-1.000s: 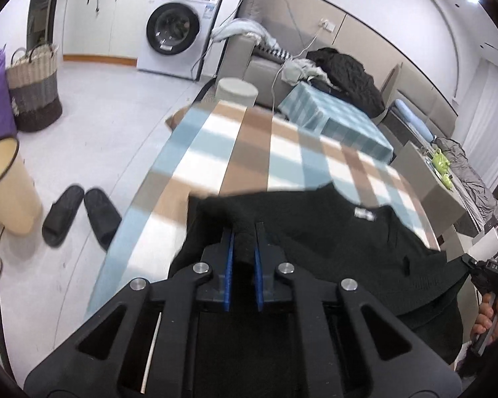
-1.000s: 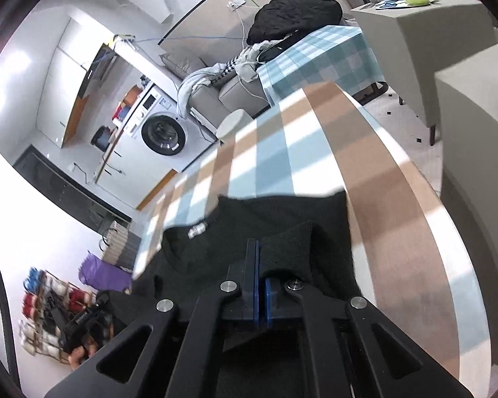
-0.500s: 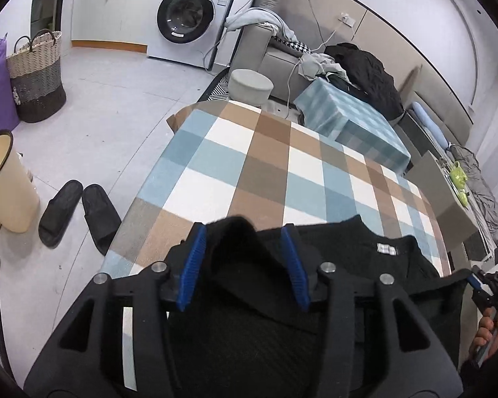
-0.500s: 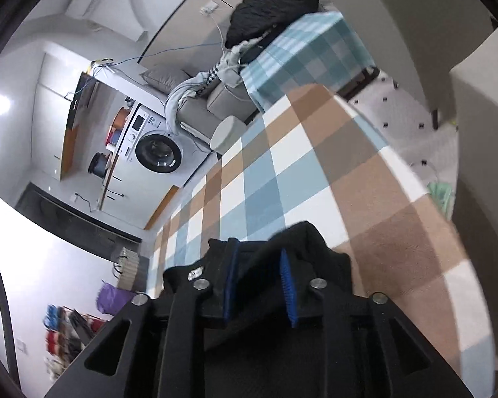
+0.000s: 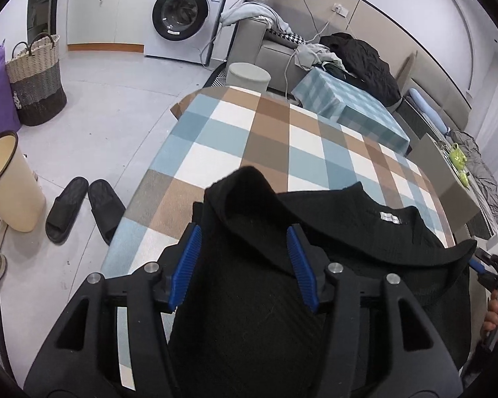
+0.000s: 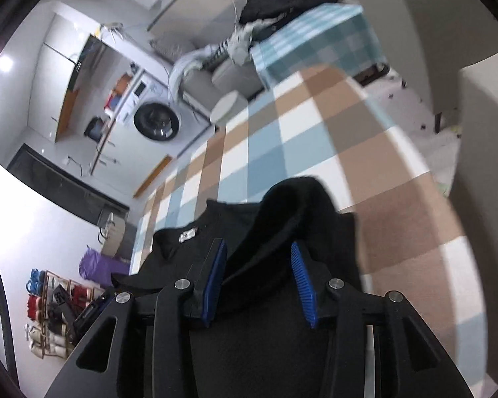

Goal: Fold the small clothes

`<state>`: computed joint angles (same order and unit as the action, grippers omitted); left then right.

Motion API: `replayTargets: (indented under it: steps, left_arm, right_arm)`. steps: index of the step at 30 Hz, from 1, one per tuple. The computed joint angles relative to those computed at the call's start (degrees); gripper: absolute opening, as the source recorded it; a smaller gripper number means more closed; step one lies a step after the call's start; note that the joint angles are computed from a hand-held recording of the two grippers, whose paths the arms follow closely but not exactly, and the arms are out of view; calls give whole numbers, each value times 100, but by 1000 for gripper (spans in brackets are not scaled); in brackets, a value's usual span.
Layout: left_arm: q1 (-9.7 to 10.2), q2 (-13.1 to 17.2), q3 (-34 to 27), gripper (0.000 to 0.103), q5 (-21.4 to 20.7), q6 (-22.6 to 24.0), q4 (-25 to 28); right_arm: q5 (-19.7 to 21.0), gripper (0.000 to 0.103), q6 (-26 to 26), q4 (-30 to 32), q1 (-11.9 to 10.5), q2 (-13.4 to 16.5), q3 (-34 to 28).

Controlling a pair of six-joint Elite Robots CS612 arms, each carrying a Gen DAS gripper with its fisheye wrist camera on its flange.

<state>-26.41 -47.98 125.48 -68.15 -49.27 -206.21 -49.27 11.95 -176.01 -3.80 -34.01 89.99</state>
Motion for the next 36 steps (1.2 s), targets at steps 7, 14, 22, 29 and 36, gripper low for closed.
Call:
replayTargets:
  steps: [7, 14, 22, 29, 36]
  left_arm:
    - [-8, 7, 22, 51, -30, 9, -60]
    - [91, -6, 15, 55, -19, -1, -43]
    - [149, 34, -113, 55, -197, 105, 75]
    - [106, 62, -152, 55, -269, 91, 160]
    - [84, 48, -108, 55, -246, 153, 129]
  right_arm:
    - [224, 41, 1041, -414, 142, 567, -855]
    - [-776, 49, 319, -369, 122, 192, -467]
    - [-1503, 54, -862, 66, 185, 103, -348]
    - [-1622, 18, -1085, 155, 337, 387, -708]
    - [-1275, 5, 572, -1370, 81, 416, -452]
